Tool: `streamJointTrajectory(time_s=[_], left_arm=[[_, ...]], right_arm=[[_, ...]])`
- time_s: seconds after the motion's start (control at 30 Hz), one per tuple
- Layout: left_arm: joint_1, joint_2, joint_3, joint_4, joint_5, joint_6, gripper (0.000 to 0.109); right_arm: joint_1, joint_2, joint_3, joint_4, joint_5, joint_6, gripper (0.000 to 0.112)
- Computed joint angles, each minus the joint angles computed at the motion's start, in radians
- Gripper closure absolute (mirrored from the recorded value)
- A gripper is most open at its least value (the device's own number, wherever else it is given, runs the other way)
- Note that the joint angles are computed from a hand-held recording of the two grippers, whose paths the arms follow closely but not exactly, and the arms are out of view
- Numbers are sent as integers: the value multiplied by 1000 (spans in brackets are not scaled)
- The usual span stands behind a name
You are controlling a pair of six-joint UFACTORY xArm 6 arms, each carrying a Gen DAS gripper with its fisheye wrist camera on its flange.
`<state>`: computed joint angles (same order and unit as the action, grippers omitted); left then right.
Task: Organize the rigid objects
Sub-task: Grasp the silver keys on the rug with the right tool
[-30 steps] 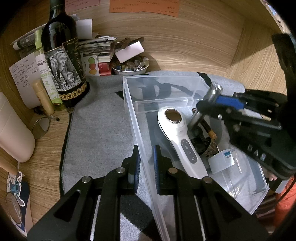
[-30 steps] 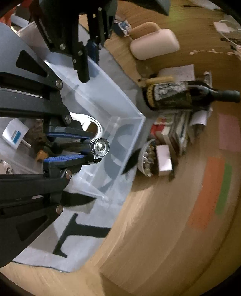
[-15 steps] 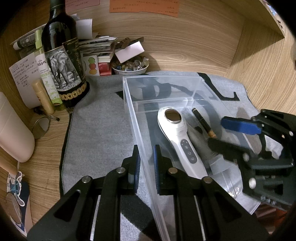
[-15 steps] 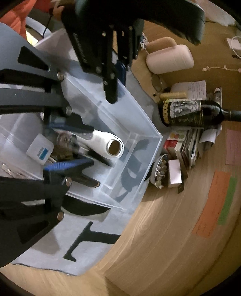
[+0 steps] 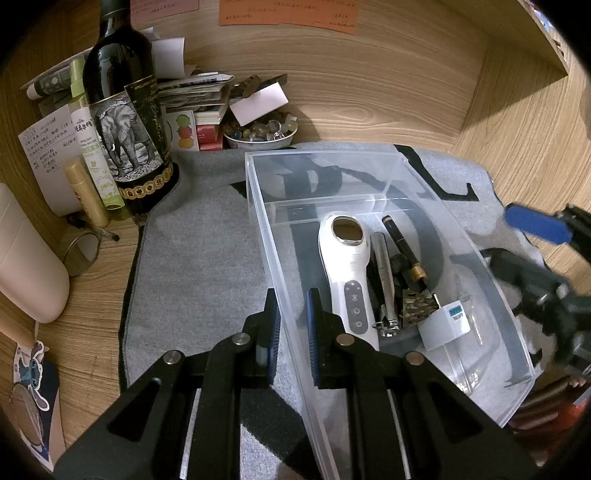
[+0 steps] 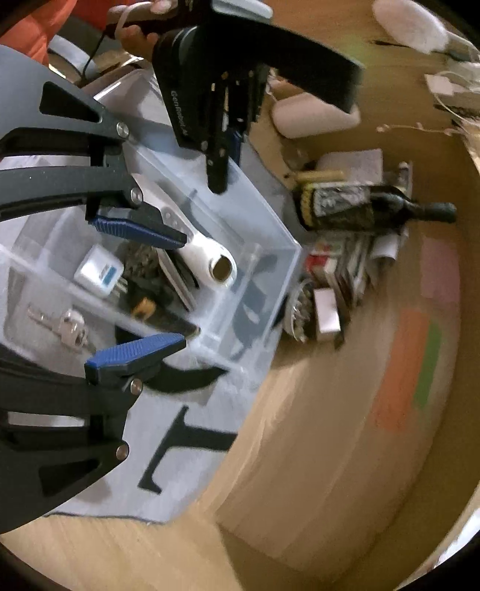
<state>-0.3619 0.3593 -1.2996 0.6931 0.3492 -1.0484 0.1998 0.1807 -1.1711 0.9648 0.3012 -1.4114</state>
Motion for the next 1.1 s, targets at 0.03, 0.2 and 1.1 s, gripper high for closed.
streamJointTrajectory(time_s=[0.03,0.2,1.1], left_arm=[[0,0,0,0,0,0,97],[0,0,1,0,-1,0,97],[-6,4,-12,-14,22,14,97]], right_arm=[[-7,-6,1,21,-8,-10,64],[-36,-22,16,59,-56,-22,62],[-135,134,5,-233,60,287,61]])
